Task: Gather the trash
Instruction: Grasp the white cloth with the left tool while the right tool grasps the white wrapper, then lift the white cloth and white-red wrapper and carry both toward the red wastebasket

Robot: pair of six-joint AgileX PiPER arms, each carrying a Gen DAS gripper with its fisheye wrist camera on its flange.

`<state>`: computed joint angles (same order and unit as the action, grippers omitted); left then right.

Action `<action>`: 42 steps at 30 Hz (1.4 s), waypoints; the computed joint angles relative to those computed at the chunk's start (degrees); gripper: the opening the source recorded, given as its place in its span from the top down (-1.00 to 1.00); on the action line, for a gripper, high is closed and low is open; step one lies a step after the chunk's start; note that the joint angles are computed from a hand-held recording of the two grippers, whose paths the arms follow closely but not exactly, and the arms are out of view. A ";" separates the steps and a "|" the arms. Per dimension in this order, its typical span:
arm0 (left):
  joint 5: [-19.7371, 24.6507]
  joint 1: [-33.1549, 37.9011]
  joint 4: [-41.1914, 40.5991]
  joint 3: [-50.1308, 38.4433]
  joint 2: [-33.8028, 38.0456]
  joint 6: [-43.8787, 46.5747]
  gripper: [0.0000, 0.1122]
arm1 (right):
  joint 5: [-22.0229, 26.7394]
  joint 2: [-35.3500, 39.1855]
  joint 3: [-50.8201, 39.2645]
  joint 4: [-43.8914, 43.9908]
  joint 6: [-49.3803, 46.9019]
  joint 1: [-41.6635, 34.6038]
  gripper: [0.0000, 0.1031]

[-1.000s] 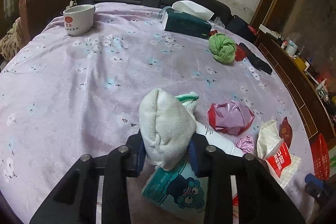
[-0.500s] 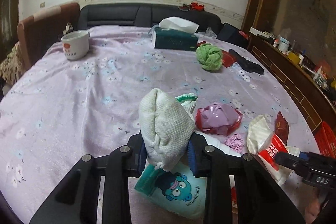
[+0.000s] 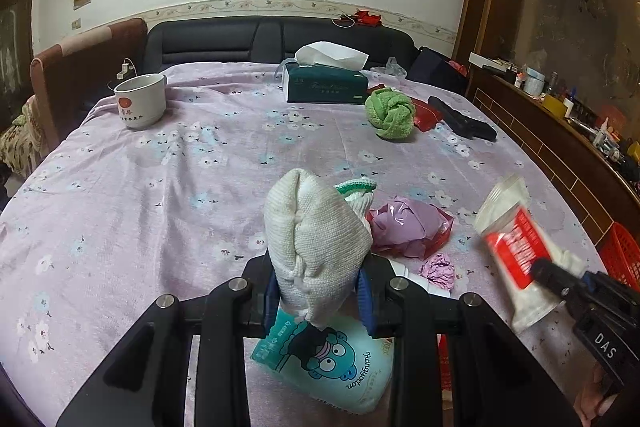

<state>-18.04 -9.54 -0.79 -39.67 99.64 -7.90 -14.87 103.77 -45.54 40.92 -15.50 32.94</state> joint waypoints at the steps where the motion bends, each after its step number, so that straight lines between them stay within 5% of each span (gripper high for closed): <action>1: -0.14 -0.26 -1.69 0.07 -0.05 1.56 0.47 | -3.26 -0.20 1.02 1.55 -1.03 1.07 0.74; 4: -0.55 -0.96 -4.65 0.37 -0.26 4.43 0.47 | -10.37 -0.34 3.13 3.95 -2.28 3.63 0.74; 8: -1.97 -2.60 -10.17 1.20 -0.90 10.20 0.47 | -13.92 -0.78 4.35 4.92 -2.58 4.37 0.74; 16: -3.13 -4.48 -14.33 2.08 -1.38 15.21 0.47 | -13.07 -0.94 5.21 -0.20 3.41 1.96 0.74; 33: -5.74 -5.48 -17.44 3.17 -2.10 18.20 0.47 | -17.55 -1.10 5.29 9.51 -5.88 6.17 0.73; 37: -5.64 -5.80 -14.60 4.96 -4.31 15.60 0.47 | -19.91 -1.15 4.78 15.98 -11.81 8.05 0.73; 42: -5.89 -10.25 -20.60 10.32 -10.18 20.36 0.46 | -22.32 -4.84 7.81 22.11 -15.04 11.56 0.73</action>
